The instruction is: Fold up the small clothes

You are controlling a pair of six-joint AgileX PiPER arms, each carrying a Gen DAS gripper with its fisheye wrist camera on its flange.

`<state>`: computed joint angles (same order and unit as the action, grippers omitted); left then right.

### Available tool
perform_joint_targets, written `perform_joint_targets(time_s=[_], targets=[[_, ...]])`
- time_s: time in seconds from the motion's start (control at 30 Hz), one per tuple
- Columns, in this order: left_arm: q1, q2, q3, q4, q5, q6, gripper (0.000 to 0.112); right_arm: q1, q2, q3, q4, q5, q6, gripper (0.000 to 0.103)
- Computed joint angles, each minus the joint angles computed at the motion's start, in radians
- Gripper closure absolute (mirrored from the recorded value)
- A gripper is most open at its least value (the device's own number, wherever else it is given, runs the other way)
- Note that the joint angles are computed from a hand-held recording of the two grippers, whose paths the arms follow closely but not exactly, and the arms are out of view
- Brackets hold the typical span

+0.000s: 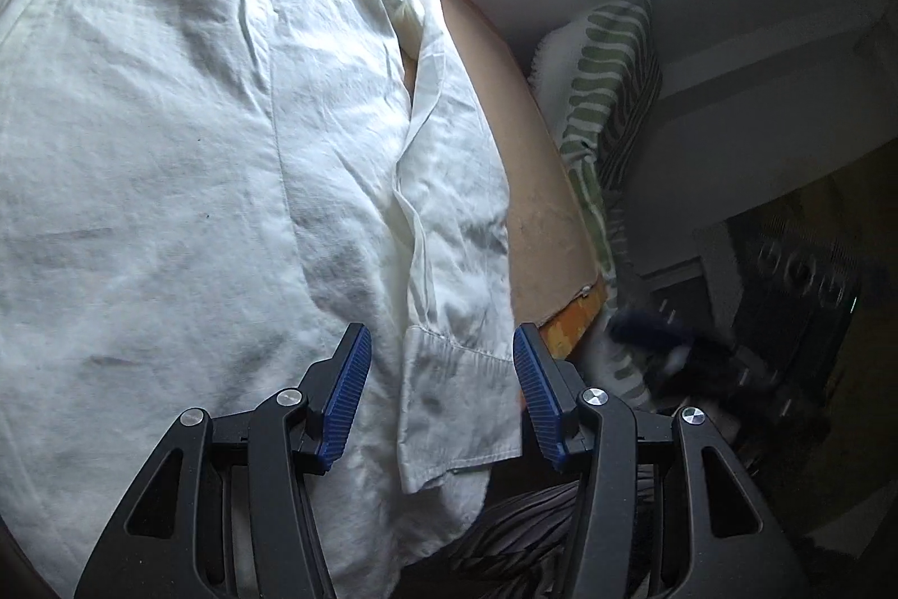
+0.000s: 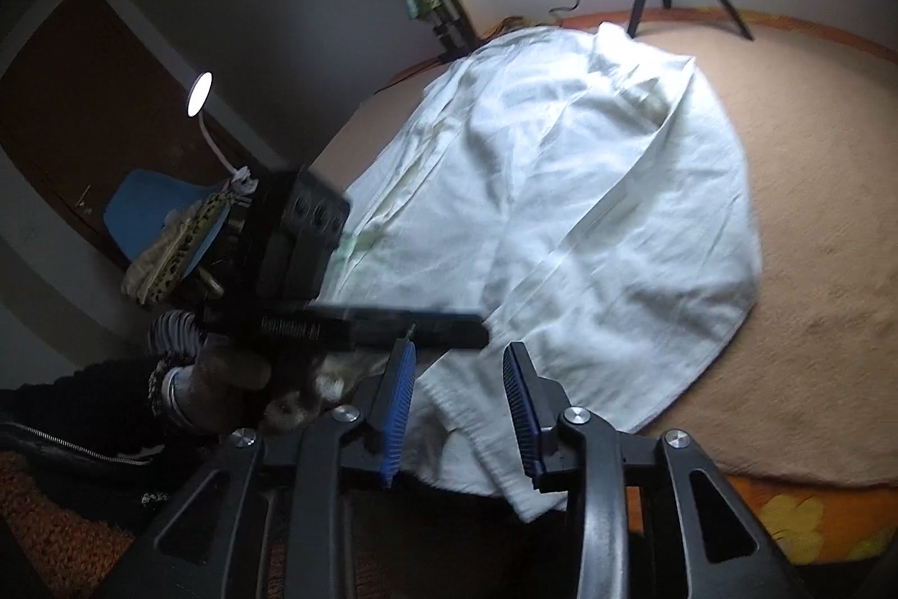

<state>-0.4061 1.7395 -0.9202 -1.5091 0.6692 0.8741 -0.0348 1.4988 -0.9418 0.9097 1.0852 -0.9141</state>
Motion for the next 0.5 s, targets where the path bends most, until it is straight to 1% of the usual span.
perform_joint_targets(time_s=[0.1, 0.17, 0.27, 0.37, 0.43, 0.47, 0.5], targets=[[-0.05, -0.014, -0.025, 0.083, -0.071, -0.042, 0.061, -0.014, 0.076, -0.131, -0.041, -0.002, 0.073, 0.067], [-0.076, -0.015, -0.039, 0.132, -0.095, -0.06, 0.061, -0.007, 0.15, -0.244, -0.081, -0.017, 0.139, 0.067], [-0.085, -0.002, -0.049, 0.112, -0.09, -0.032, 0.063, 0.022, 0.318, -0.479, -0.179, -0.041, 0.272, 0.067], [-0.094, 0.015, -0.056, 0.065, -0.083, 0.011, 0.063, 0.04, 0.494, -0.728, -0.257, 0.003, 0.416, 0.067], [-0.103, 0.037, -0.071, 0.047, -0.077, 0.033, 0.069, 0.057, 0.612, -0.907, -0.315, 0.033, 0.51, 0.067], [-0.109, 0.048, -0.081, 0.049, -0.069, 0.036, 0.075, 0.065, 0.671, -1.0, -0.339, 0.055, 0.548, 0.067], [-0.115, 0.059, -0.093, 0.053, -0.068, 0.035, 0.077, 0.074, 0.729, -1.092, -0.365, 0.076, 0.587, 0.067]])
